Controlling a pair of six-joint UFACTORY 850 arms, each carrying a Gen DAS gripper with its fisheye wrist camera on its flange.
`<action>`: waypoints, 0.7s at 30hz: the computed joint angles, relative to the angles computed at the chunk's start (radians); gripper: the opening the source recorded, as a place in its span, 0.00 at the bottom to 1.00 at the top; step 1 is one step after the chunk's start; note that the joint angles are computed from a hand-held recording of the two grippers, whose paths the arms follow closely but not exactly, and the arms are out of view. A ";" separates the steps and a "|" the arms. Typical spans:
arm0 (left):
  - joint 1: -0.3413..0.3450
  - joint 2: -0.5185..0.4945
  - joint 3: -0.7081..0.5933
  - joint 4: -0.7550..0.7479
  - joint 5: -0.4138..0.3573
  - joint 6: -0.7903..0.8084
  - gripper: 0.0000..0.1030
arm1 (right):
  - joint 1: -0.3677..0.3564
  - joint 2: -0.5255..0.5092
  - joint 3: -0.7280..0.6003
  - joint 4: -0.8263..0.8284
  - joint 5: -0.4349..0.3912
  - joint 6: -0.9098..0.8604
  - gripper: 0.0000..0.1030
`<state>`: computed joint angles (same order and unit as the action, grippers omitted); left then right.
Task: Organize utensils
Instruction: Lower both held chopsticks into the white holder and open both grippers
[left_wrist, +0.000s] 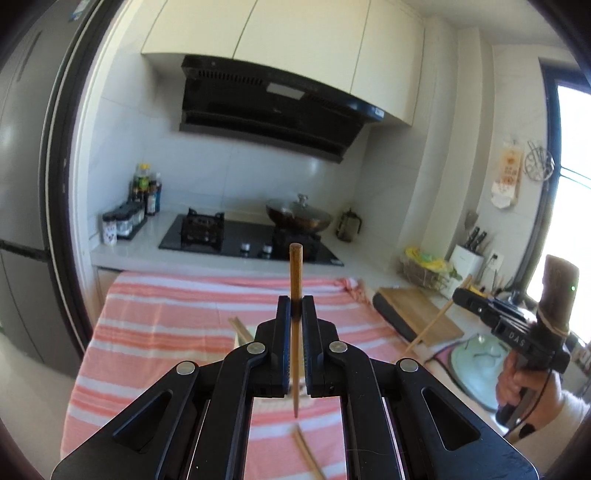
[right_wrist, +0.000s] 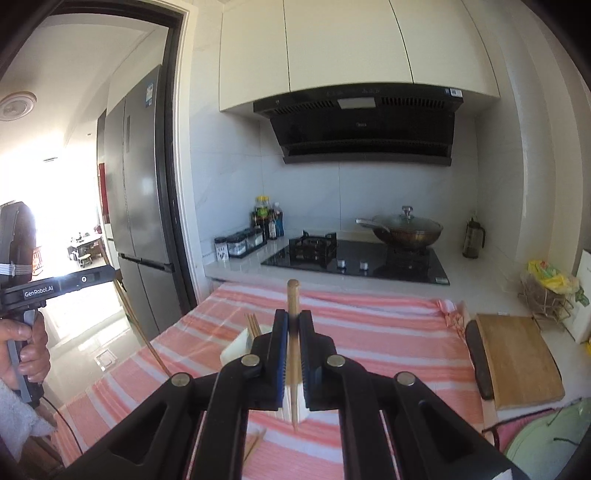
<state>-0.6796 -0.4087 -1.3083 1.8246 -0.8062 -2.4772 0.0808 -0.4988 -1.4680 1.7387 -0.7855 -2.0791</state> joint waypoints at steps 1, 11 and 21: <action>0.008 -0.018 -0.025 0.009 -0.026 0.010 0.04 | 0.012 -0.007 -0.014 0.043 -0.004 -0.033 0.06; 0.146 -0.253 -0.282 -0.186 0.131 0.213 0.04 | 0.157 -0.261 -0.365 -0.183 0.184 0.120 0.06; 0.218 -0.334 -0.351 -0.513 0.398 0.447 0.46 | 0.189 -0.591 -0.839 -0.776 0.048 0.892 0.41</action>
